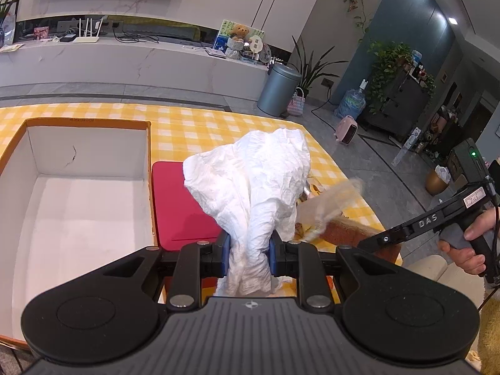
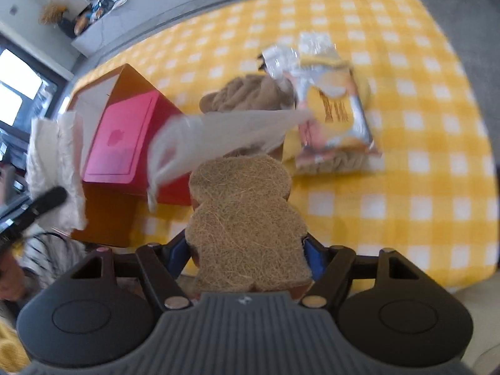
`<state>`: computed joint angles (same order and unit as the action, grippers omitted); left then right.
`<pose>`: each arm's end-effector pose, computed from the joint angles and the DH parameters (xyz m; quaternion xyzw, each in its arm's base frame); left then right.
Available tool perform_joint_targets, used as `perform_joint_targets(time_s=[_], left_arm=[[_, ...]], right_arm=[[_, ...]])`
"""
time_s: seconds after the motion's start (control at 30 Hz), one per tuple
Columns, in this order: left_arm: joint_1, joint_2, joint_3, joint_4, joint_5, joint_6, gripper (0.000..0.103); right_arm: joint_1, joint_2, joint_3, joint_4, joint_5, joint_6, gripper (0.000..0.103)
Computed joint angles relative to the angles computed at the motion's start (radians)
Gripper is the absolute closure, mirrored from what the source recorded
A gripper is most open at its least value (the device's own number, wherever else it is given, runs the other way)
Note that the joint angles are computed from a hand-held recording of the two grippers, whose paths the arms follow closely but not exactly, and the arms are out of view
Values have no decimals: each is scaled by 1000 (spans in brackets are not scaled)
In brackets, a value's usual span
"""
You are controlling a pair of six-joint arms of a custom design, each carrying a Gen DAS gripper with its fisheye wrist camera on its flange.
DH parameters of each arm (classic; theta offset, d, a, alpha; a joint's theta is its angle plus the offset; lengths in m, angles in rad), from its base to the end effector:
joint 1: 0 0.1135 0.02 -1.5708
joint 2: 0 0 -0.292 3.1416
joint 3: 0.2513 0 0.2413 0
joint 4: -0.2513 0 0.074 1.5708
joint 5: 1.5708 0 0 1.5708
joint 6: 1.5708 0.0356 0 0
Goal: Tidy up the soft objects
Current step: 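Carry the white cloth and bear pad over the open white box with both grippers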
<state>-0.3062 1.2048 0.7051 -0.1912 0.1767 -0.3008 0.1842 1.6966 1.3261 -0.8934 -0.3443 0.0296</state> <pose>0.2207 -0.0763 0.2573 0.0400 0.9011 -0.2030 0.3810 0.3209 0.0720 0.2720 -0.1013 0.9687 0.1844 0.1317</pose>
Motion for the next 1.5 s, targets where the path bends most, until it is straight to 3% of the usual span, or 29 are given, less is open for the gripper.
perform_joint_targets(time_s=[0.1,0.3,0.43,0.6,0.77,0.97,1.17,1.3,1.5], left_arm=[[0,-4,-1,1,1,-2,77],[18,-9,-7,6,1,-2,77],[26,-21,-13,5,-1,-7,77],[26,-56,-18,-2,-14,-13,77],[72,-110,-32,-11,-23,-10,77],[153,-185,-35,-75,-75,19,77],[267,-257,-47,-152,-116,110,79],[266,-240,-61,-166,-257,165,79],[328,-157,-73,-151,-226,194,79]], right_arm=[[50,-9,5,25,125,15,32],[69,-47,-27,92,215,36,32],[130,-74,-44,123,415,31,32],[157,-108,-71,160,491,60,32],[241,-174,-64,181,467,135,32],[458,-209,-19,278,494,256,31],[629,-104,42,409,501,379,31],[678,-34,40,531,470,525,31],[735,126,120,556,463,575,31]])
